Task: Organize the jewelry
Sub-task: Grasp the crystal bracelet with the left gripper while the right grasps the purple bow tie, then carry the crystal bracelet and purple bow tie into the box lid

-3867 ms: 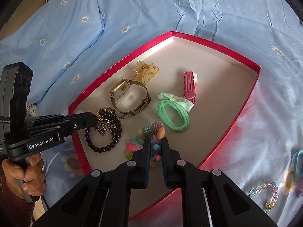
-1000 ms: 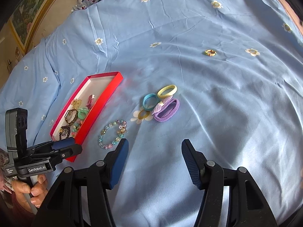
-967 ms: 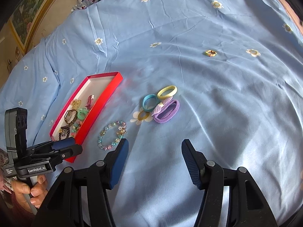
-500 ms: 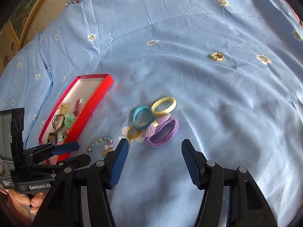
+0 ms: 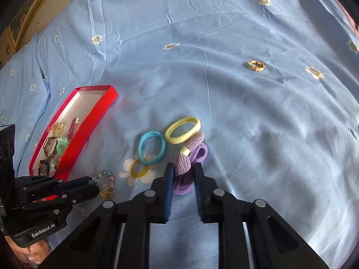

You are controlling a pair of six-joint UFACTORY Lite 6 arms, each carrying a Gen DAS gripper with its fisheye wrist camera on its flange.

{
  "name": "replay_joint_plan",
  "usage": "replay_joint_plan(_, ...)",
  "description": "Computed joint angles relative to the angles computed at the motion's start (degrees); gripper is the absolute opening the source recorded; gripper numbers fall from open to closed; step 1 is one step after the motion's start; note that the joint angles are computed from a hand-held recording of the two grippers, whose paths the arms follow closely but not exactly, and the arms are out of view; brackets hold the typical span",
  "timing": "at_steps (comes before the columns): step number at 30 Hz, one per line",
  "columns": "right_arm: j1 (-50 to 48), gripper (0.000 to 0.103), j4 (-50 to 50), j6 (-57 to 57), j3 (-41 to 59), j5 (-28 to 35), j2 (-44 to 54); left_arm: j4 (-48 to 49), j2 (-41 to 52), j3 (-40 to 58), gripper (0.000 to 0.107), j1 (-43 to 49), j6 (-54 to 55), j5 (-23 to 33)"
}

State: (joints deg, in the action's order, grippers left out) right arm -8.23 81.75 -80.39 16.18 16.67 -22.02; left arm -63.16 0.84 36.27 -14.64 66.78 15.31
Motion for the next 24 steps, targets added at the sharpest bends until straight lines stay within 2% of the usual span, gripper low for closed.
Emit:
replay_joint_plan(4, -0.90, 0.013, -6.03, 5.96, -1.33, 1.82, -3.89, -2.60, -2.75, -1.50, 0.010, 2.77, 2.61, 3.74)
replay_joint_plan(12, -0.45, 0.013, -23.28, 24.49, -4.37, 8.04, -16.81, 0.70, -12.56, -5.81, 0.010, 8.39, 0.42, 9.55)
replay_joint_plan(18, 6.10, 0.013, -33.65, 39.30, -4.95, 8.87, -24.03, 4.79, -20.25, -8.07, 0.010, 13.86, -2.01, 15.00)
replay_joint_plan(24, 15.00, 0.013, -41.44, 51.83, -4.13, 6.78, -26.21, 7.65, -26.58, -8.66, 0.010, 20.81, -2.98, 21.29)
